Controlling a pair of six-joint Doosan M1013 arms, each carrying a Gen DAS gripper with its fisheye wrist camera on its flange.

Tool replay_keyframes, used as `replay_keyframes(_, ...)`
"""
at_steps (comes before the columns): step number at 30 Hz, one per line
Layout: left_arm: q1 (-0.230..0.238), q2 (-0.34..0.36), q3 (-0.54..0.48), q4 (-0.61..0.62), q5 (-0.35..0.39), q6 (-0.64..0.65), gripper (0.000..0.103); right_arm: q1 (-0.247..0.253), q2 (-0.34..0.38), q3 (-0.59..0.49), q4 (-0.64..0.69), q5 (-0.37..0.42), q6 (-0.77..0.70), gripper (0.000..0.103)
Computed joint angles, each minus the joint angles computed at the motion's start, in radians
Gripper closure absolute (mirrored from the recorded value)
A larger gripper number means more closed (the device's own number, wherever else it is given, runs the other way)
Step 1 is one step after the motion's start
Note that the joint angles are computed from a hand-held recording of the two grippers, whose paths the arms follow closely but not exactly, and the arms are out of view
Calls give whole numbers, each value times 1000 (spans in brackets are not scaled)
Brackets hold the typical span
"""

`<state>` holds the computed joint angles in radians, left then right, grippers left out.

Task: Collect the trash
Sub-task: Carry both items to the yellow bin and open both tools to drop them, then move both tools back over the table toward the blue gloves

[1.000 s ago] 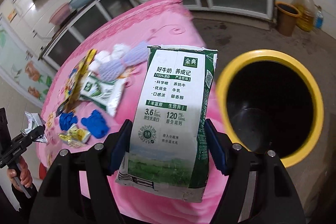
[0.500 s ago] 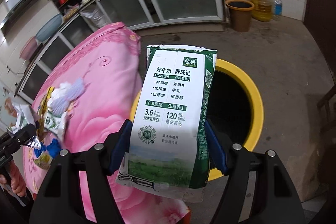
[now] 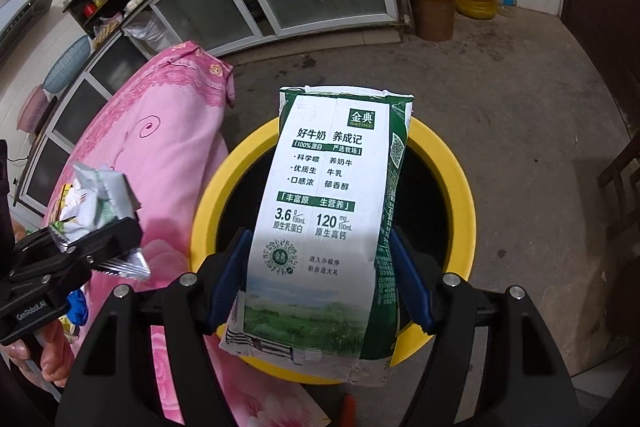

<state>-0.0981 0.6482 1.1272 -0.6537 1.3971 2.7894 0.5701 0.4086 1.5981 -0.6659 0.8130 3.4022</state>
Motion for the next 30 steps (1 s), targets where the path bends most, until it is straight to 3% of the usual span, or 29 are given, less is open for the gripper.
replay_keyframes(4, -17, 3, 7, 7, -14, -12, 74, -8, 3, 4, 12, 4, -5, 37)
replay_keyframes(8, -19, 19, -16, -7, -19, -73, 50, -12, 12, -14, 25, 36, -30, 35)
replay_keyframes(9, -19, 18, -14, -10, -28, -76, 44, -11, 14, -20, 30, 51, -41, 31)
replay_keyframes(11, -12, 12, -10, -29, -44, -79, 22, -10, 12, -22, 27, 65, -39, 27)
replay_keyframes(14, 5, 3, -4, -74, -49, -71, 8, -4, 2, -16, 10, 76, -7, 27)
replay_keyframes(21, 81, -26, 4, -164, -75, -16, 8, 67, -16, -25, -154, 147, 86, 27)
replay_keyframes(30, 244, -29, -31, -222, -164, 112, 8, 151, 50, -150, -367, 150, -31, 27)
